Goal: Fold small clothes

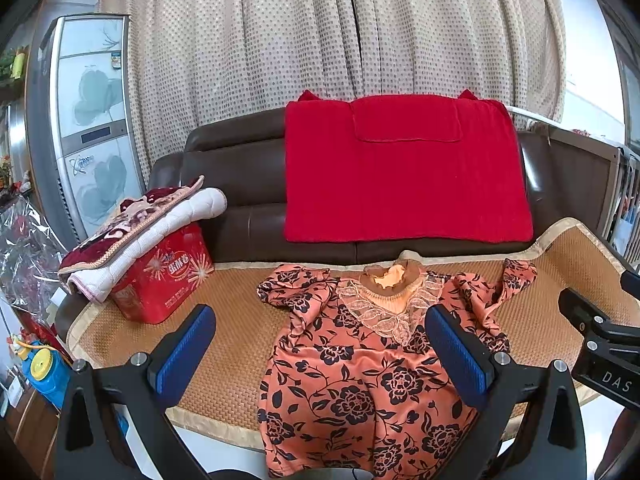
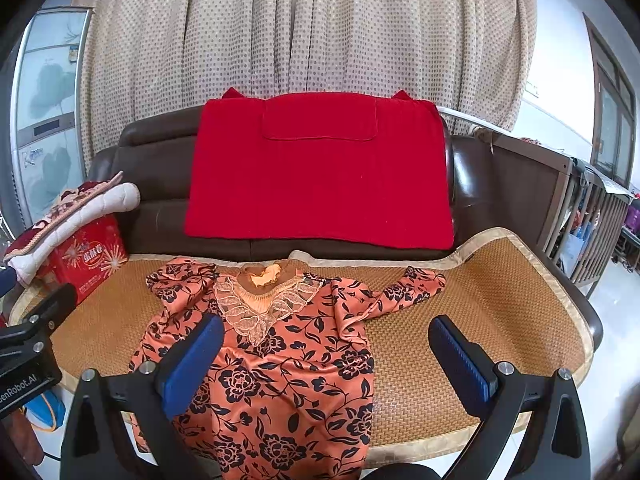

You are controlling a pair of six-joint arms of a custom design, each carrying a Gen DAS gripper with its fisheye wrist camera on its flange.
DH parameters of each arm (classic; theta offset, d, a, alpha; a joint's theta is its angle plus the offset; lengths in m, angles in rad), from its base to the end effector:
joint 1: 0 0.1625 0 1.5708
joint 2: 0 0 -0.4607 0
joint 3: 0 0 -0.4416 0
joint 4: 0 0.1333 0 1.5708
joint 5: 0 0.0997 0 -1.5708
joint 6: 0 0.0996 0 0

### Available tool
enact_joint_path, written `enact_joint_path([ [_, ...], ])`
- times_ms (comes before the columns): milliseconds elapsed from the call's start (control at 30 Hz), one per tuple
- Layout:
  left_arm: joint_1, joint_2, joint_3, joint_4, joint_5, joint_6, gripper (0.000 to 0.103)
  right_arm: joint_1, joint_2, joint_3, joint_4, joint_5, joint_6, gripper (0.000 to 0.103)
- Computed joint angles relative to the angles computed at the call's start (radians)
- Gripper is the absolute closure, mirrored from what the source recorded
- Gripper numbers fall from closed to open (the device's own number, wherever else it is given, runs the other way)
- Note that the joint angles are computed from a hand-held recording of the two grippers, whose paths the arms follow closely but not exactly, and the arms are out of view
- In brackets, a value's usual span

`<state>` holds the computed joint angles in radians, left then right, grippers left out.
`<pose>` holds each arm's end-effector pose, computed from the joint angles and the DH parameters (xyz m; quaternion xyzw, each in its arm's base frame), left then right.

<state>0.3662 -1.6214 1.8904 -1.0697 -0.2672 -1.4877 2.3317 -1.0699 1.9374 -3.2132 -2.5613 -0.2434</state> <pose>-0.3433 -0.3773 0.4170 0.1216 0.7616 -0.4816 0.4163 0.4612 -0.4118 0.2605 0.2347 -0.8005 0.4340 0.3403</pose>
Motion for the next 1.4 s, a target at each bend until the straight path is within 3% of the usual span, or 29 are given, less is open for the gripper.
enact_joint_path([
  [100,0.014,0.001,0.010,-0.041,0.005,0.036,0.000,-0.015,0.020,-0.004,-0.059,0.008,-0.043,0.000],
  [167,0.026,-0.001,0.024,-0.082,0.026,0.066,0.000,-0.005,0.024,-0.012,-0.032,-0.024,-0.042,0.000],
  [400,0.079,0.007,0.062,-0.291,0.035,0.240,0.000,-0.042,0.058,-0.039,-0.026,-0.003,-0.036,0.000],
  [500,0.108,0.016,0.069,-0.380,0.027,0.316,0.000,-0.055,0.069,-0.054,0.030,0.007,0.003,0.000],
  [933,0.253,0.095,0.101,-0.879,0.009,0.691,0.000,-0.134,0.167,-0.147,0.078,0.053,0.008,0.000],
  [1167,0.333,0.202,0.086,-1.245,0.005,0.949,0.000,-0.177,0.225,-0.202,0.054,0.053,-0.024,0.000],
  [1300,0.391,0.307,0.054,-1.524,0.027,1.162,0.000,-0.210,0.259,-0.242,0.033,0.046,-0.045,0.000],
  [1400,0.448,0.413,-0.003,-1.735,0.025,1.307,0.000,-0.265,0.255,-0.268,0.057,0.114,0.016,0.000],
])
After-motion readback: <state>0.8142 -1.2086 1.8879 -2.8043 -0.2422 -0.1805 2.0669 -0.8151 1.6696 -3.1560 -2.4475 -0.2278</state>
